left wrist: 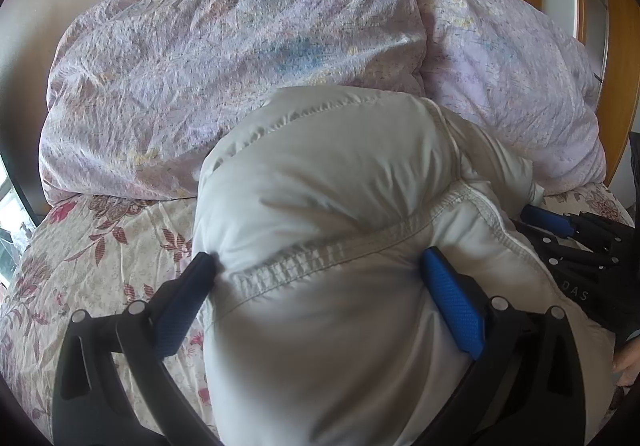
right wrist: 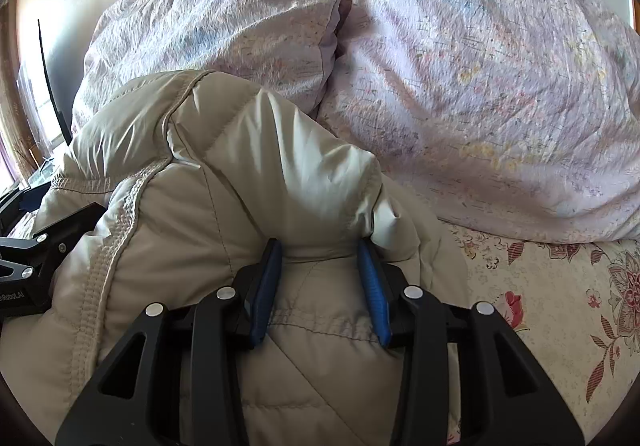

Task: Fold large clothes
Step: 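Press the jacket bundle down onto the bed with both grippers, then open both grippers and pull them back from the folded jacket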

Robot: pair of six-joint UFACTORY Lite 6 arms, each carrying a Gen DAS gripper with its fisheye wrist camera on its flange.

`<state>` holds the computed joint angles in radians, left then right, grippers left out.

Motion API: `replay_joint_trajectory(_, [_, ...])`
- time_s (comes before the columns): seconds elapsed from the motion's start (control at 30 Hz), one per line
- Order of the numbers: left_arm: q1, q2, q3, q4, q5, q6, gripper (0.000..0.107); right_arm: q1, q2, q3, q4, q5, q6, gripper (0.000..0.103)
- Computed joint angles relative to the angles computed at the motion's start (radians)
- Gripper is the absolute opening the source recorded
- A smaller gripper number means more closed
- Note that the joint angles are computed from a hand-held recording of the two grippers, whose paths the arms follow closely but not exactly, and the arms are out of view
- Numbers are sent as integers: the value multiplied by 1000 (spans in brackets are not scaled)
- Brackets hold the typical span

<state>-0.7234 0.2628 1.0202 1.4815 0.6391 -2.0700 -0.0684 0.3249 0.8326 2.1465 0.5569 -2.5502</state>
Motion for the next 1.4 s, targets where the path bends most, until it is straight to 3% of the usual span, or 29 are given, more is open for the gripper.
replay_joint_trajectory(0.33, [-20,-25,-7,-42,30,42,101,-11,-36,-29,-6,3,-5,43])
replay_joint_trajectory(0.53, [-15,-77,-58,-33,-11,16,101,-58,-45,-20,-163,7,139,44])
replay_joint_trajectory(0.73, [-10,-24,-7,-72,-5,60,101,-53,13,9,-140,20,123,45])
replay_joint_trajectory(0.83, [-18,-65,-32,-104,-5,91,101,-46,-41,-29,-136,-10,129,46])
replay_joint_trajectory(0.97, [-52,-205,-141,-151,-17,101,101,-143,-185,-125,-357,41,315,47])
replay_joint_trajectory(1.07, [-102,-253,-171,-184,28,126,101,-220,-270,-186,-484,100,386,48])
replay_joint_trajectory(1.2, [-140,-216,-149,-210,72,159,101,-218,-238,-218,-436,58,317,52])
replay_joint_trajectory(1.4, [-89,-193,-161,-176,-15,78,101,-234,-138,-190,-396,97,293,54])
